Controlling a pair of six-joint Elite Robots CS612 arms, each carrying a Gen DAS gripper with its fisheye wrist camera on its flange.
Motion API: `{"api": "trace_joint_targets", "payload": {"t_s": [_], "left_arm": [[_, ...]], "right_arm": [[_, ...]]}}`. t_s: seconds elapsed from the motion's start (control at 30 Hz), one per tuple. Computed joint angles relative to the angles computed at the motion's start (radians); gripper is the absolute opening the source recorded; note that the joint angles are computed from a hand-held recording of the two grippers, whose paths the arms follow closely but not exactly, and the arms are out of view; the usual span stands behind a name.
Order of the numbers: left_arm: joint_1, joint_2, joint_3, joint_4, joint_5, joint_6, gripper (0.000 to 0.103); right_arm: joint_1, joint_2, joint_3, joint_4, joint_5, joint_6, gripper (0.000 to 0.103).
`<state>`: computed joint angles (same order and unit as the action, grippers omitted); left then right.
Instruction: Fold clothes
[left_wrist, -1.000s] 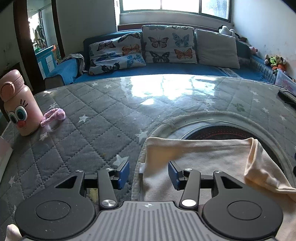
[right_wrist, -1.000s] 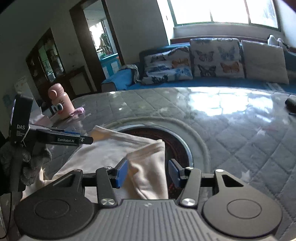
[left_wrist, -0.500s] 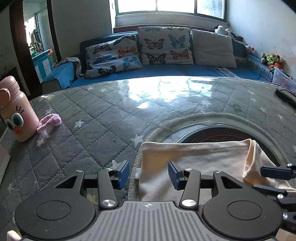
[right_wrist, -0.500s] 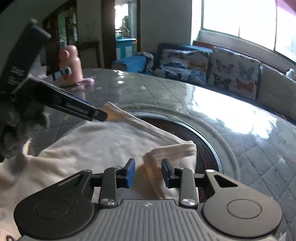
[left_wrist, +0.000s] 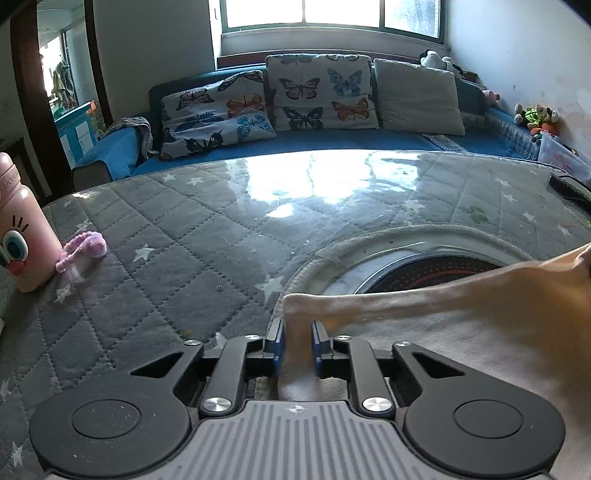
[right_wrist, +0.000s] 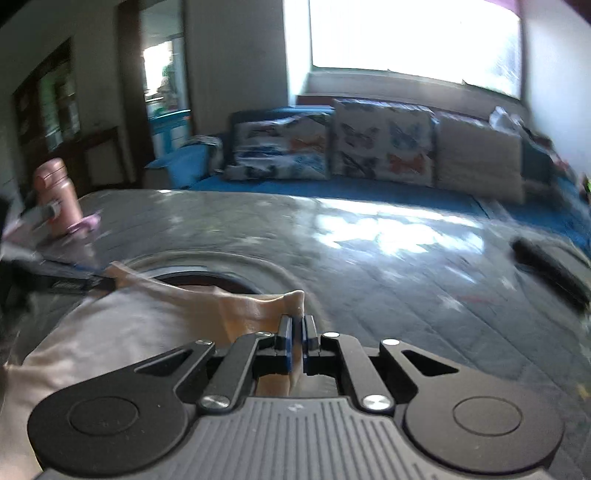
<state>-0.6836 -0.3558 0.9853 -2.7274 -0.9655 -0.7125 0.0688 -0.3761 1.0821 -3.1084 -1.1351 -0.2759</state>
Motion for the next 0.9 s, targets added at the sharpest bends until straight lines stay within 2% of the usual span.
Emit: {"api": "trace_joint_targets", "payload": {"t_s": [0.13,0.27,0.43,0.57,0.7,0.83,0.9], "left_arm": [[0.000,0.001,-0.002,-0.005,0.003,0.003,0.019],[0.001,0.007,-0.013,0.001,0.002,0.005,0.021],[0.003,0.011,-0.016,-0.010,0.000,0.023,0.020],[0.003,0.008,-0.008,-0.027,-0.010,0.021,0.021],[0.001,0.008,-0.005,-0.055,-0.013,0.055,0.021],[0.002,0.017,-0.024,-0.029,-0.012,0.050,0.022],[0.003,0.021,-0.025,-0.042,-0.016,0.066,0.017]], "right_arm": [[-0.005,0.014,-0.031,0.055,-0.016,0.016,0.004],[-0.003,0.038,-0.077,0.109,-0.004,0.022,0.004],[-0.011,0.045,-0.087,0.089,-0.011,0.104,0.018],[-0.019,0.043,-0.089,0.108,0.026,0.096,0.025],[-0.011,0.050,-0.100,0.131,-0.005,0.071,0.026],[-0.007,0.059,-0.113,0.148,-0.024,0.088,0.026],[-0.006,0.062,-0.114,0.151,-0.024,0.088,0.024]]}}
